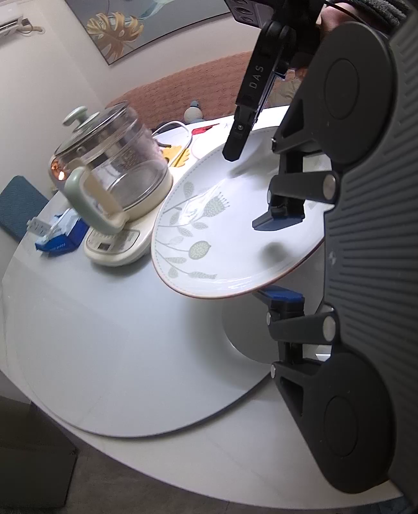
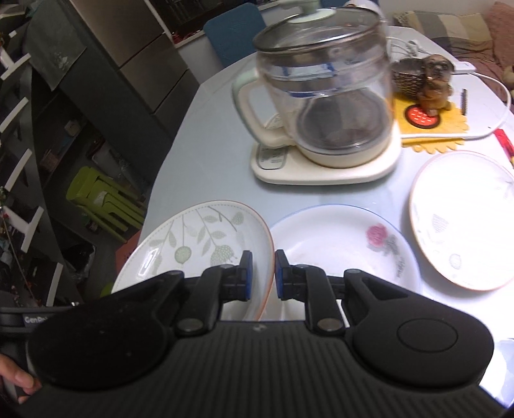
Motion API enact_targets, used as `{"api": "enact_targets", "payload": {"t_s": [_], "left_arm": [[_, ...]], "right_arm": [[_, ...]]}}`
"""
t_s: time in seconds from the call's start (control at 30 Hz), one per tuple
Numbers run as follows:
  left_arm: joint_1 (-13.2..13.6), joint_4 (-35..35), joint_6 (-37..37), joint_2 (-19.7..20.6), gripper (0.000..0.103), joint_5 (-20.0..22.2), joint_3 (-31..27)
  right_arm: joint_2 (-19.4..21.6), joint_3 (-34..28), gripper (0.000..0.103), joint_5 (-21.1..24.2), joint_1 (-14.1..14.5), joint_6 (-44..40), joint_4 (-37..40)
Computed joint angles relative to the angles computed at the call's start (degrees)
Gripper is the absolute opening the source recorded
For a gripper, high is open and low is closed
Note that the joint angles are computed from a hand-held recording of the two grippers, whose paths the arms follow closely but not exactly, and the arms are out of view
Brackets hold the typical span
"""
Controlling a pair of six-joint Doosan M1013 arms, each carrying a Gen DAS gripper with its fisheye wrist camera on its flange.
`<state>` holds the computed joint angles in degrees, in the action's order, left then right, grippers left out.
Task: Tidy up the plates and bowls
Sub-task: 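Lift the leaf-pattern plate with both grippers over the rose-pattern plate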
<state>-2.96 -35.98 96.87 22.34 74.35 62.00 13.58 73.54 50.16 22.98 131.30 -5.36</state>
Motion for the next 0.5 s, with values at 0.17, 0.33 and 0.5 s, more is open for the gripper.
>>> {"api": "enact_targets", "payload": {"t_s": [0.17,0.33,0.5], "left_arm": [[-2.0,1.4,-1.3,-0.7,0.042,-0.6,1.3],[-3.8,3.0,-4.0,-1.1,0.042,-0.8,2.4],[-5.5,5.3,-5.7,-0.6,0.042,0.0,2.2]], "right_arm": [[-2.4,3.7,0.017,-0.3,-1.3,-0.2,1.1],[-4.2,6.1,0.017,-0.5,-2.6,-2.9,3.2],[-4.9,7.5,0.017,-0.6,-3.6,-4.6,4.5]]}}
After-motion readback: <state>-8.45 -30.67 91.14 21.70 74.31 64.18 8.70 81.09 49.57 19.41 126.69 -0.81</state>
